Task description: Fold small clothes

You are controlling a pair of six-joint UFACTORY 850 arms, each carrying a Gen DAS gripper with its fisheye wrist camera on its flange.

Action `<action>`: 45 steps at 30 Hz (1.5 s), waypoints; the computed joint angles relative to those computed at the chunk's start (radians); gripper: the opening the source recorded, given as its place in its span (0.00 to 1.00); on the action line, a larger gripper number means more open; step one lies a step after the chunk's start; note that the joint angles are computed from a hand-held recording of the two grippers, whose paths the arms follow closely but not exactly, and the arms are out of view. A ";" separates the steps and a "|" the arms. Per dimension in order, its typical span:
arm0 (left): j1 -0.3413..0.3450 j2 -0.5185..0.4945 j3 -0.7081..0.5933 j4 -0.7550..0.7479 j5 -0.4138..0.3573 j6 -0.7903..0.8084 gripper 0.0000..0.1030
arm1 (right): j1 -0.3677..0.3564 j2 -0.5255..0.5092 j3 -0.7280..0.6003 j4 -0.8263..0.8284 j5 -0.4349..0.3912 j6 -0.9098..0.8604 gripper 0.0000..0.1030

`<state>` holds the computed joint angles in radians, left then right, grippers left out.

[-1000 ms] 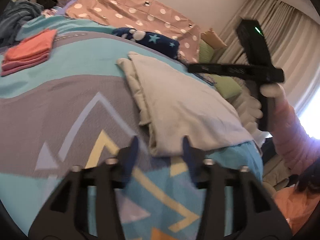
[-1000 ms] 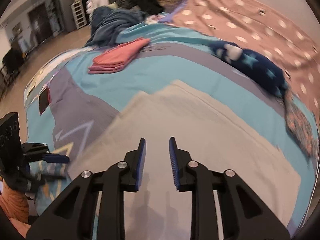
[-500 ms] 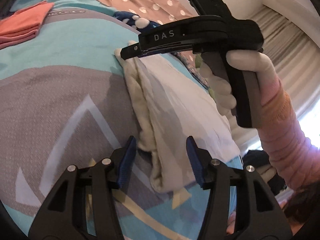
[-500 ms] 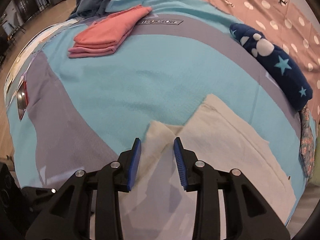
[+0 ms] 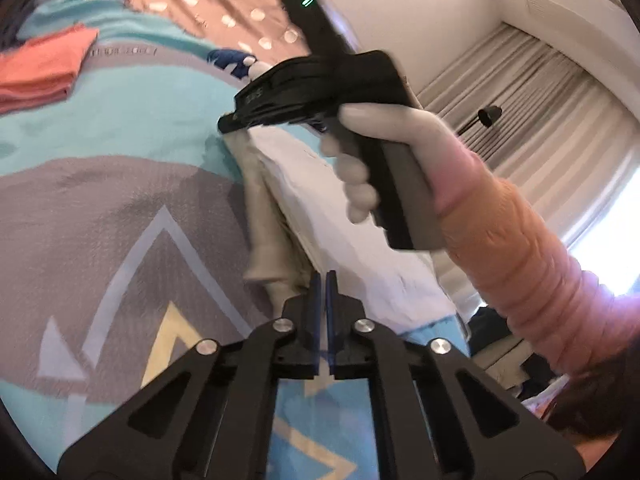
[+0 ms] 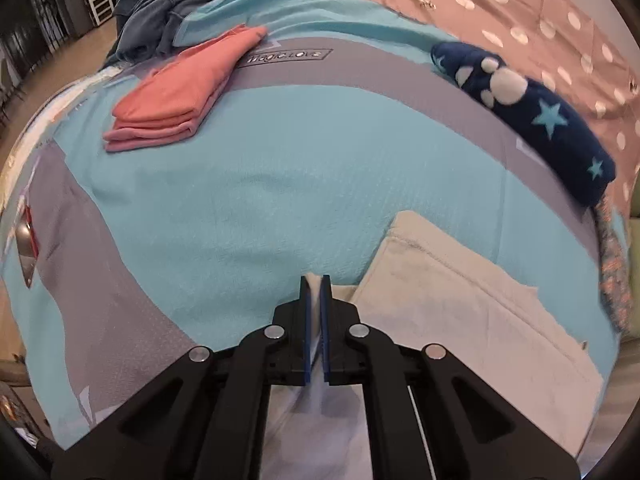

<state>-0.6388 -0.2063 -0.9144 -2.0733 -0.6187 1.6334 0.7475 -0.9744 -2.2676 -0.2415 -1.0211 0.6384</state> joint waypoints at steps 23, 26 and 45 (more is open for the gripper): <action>0.004 -0.092 -0.081 0.221 -0.042 -0.240 0.07 | 0.033 0.139 0.204 0.037 0.129 -0.071 0.30; -0.011 -0.023 -0.021 0.180 0.033 -0.173 0.07 | 0.041 0.222 0.321 0.030 0.220 -0.082 0.30; 0.037 -0.166 -0.241 0.256 0.152 -0.289 0.63 | 0.347 0.584 0.972 -0.701 0.331 0.563 0.60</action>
<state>-0.6014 -0.3719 -1.1554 -1.8175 -0.4664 1.3449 1.0941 -0.3901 -1.2951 -0.9422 -0.6902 1.2015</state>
